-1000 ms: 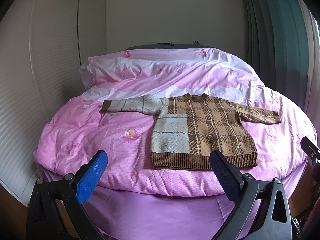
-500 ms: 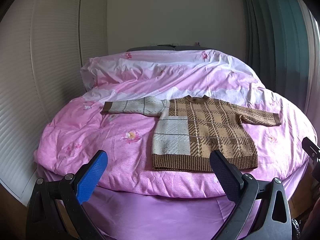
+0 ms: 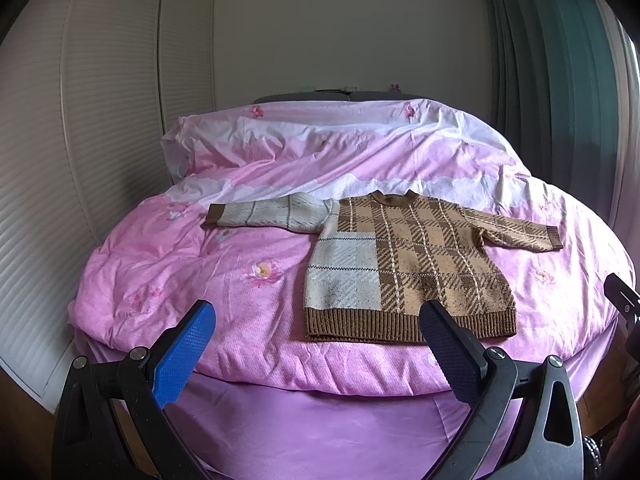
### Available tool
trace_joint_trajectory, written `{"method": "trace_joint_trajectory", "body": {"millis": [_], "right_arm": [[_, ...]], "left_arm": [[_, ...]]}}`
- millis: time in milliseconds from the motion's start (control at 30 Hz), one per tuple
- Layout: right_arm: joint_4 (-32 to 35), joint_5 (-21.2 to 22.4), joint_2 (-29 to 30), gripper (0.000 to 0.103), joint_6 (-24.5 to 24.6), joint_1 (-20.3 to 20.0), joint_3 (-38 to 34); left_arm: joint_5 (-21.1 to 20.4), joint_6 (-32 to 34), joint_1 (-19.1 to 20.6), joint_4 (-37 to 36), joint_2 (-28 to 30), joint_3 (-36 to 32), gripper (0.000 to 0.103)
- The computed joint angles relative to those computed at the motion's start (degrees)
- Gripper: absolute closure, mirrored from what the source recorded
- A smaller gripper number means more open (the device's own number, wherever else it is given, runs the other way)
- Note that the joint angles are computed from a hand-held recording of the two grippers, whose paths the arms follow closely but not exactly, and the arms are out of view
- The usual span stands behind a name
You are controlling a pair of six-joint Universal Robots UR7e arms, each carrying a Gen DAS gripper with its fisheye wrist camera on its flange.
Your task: Fold small clothes
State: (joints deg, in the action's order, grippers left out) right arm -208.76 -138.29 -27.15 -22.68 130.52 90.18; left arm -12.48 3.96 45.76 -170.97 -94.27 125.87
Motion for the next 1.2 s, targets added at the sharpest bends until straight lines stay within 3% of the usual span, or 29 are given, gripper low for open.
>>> {"method": "trace_joint_trajectory", "body": {"millis": [133,367,567,733,1133,1200], "right_arm": [[-0.30,0.19,0.02,0.000,-0.17,-0.04,0.16],[0.00,0.38,0.01,0.000,0.05,-0.17,0.10],[-0.44,0.66,0.18,0.000,-0.22,-0.35,-0.03],[0.91,0.61,0.25,0.000,1.10,-0.75,-0.58],[3.82,2.96,0.94,0.000,0.35,-4.54,-7.26],[4.23,2.92,1.39,0.000,-0.22,-5.36,-9.27]], "left_arm": [[0.14,0.26,0.04,-0.33,0.08,0.01,0.000],[0.24,5.99,0.59,-7.73,2.30,-0.16,0.000],[-0.64,4.24,1.17,-5.37,2.36,-0.78,0.000],[-0.94,9.67,2.14,-10.91,5.08,-2.77,0.000],[-6.88,20.25,6.05,-19.09,16.20,-14.64,0.000],[-8.83,18.33,6.98,-16.40,17.95,-17.24,0.000]]}}
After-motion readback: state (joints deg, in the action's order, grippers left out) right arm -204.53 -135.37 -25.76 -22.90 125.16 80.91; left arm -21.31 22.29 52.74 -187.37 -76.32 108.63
